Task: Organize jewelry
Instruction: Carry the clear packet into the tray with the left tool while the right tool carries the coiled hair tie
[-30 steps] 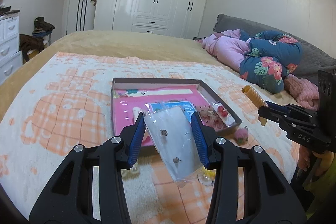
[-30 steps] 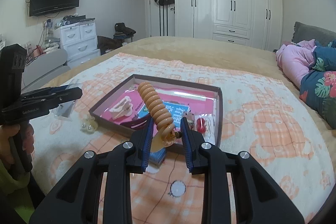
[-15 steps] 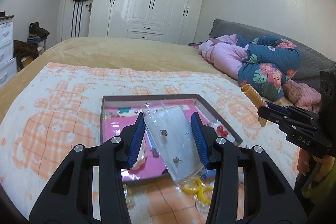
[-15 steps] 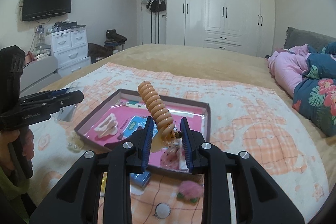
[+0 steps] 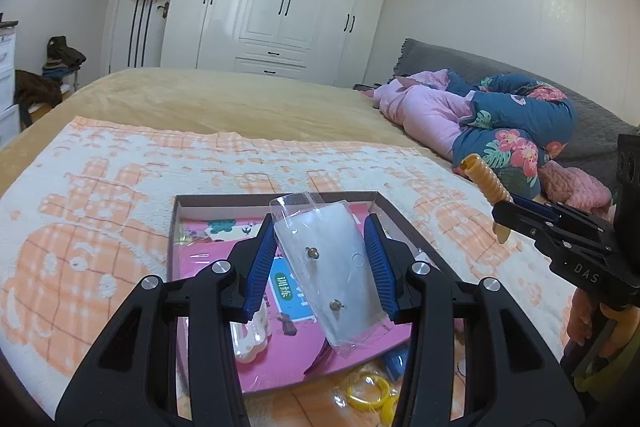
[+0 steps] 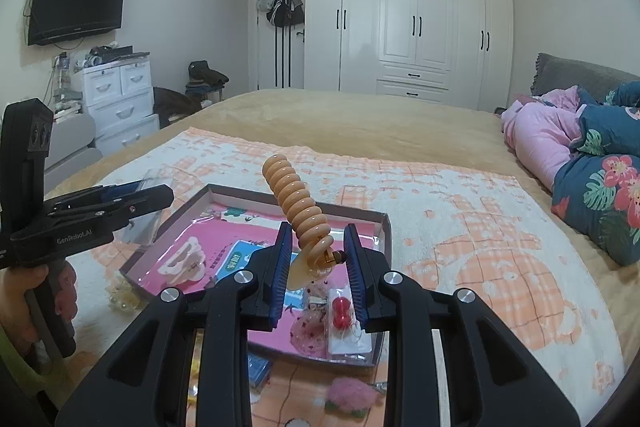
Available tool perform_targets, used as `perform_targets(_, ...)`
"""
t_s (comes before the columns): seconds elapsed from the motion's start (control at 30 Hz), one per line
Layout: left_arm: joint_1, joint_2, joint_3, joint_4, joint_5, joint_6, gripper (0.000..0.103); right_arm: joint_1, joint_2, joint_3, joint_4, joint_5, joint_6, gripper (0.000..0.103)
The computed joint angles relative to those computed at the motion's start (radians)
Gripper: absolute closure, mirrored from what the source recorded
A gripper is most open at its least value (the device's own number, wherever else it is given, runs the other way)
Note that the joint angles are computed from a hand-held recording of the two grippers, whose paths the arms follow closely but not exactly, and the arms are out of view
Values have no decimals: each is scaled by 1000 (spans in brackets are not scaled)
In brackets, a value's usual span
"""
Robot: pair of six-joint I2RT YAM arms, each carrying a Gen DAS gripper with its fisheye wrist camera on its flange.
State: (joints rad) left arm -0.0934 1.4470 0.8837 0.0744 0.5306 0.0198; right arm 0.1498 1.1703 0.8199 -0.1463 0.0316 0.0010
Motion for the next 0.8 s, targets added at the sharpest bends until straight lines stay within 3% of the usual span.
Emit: perform_targets(0.8,-37,212,60,-2,-4,22,67,44,291,-20,107,26,57,77)
